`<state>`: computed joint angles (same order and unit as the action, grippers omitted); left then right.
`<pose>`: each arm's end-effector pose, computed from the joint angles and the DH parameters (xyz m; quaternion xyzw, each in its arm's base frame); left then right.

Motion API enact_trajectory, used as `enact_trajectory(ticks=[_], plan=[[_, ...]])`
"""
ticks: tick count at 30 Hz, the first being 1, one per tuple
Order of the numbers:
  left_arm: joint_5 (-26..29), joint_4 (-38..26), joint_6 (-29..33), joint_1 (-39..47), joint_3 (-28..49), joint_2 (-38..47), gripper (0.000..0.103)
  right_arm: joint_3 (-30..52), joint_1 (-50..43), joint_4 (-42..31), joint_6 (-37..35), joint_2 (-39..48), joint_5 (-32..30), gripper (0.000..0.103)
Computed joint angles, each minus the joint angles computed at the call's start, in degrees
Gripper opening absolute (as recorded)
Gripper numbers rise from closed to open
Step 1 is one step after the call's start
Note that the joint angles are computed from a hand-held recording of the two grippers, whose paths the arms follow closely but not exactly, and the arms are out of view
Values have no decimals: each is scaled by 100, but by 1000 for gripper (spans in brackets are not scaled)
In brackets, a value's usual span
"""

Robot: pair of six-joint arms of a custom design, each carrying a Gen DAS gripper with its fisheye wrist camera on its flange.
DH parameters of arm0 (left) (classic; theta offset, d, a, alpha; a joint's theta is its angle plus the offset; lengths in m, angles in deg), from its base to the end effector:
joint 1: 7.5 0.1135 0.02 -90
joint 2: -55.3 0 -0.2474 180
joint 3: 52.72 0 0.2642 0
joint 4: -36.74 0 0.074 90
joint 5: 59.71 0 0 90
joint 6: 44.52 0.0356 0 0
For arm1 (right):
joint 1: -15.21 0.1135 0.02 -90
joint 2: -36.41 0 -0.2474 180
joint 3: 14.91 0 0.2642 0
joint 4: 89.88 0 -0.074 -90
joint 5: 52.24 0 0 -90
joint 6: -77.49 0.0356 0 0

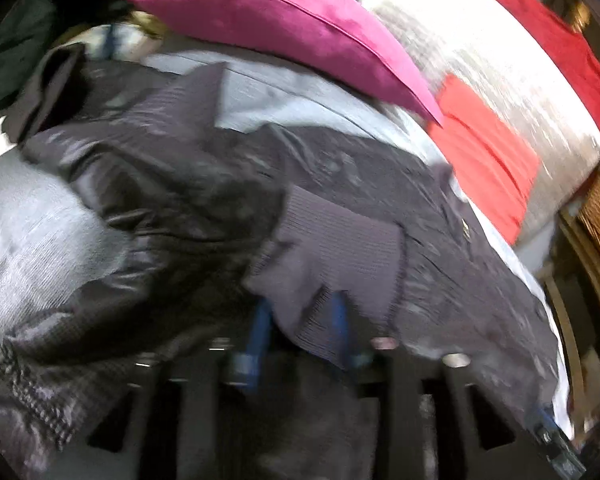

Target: Fold large clothes

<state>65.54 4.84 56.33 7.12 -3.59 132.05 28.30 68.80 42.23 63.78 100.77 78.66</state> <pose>0.2468 0.0431 0.1430 0.0493 0.9217 -0.2297 0.3088 0.1348 0.1435 0.1470 0.2436 0.8908 0.0089 0.3834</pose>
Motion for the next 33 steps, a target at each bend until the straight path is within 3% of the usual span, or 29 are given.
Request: enact_trajectory(ticks=[2,3,5,7,14,17,22,23,26,28,31,32,33], plan=[[-126,-996,380,72,432,-185,77,-83,36,63,30,-132,51,103],[193,-1410,656,308,638,-217,89,-145,47,93,34,-202,66,103],[925,-1927,1273,921,996,-198,90,-264,180,-135,194,-476,123,103],[1004,-2200,1703,1425,1561,117,90,-232,243,-156,273,-389,153,103],[121,-1380,983,2619,3451,2082,90,-230,51,187,33,-246,87,103],[0,-831,855,3221,3751,2677,90,-192,54,132,51,-208,76,103],[144,-941,1086,3875,4389,3890,90,206,-68,-114,-14,326,-31,103],[157,-661,1078,3966,4231,4007,90,427,-104,-292,-24,598,-75,103],[952,-892,1024,4325,4468,4238,95,1294,-218,-1119,-66,1471,-236,103],[1098,-1109,1108,4384,4604,4400,96,1993,-146,-1899,521,1854,-175,102],[1433,-1214,1123,4481,4736,4568,97,3027,222,-2034,852,2191,465,102],[1501,-1211,1121,4506,4719,4566,97,3441,258,-1891,608,2431,568,102],[1579,-1221,1123,4535,4708,4575,97,3984,225,-1344,-113,2782,508,102]])
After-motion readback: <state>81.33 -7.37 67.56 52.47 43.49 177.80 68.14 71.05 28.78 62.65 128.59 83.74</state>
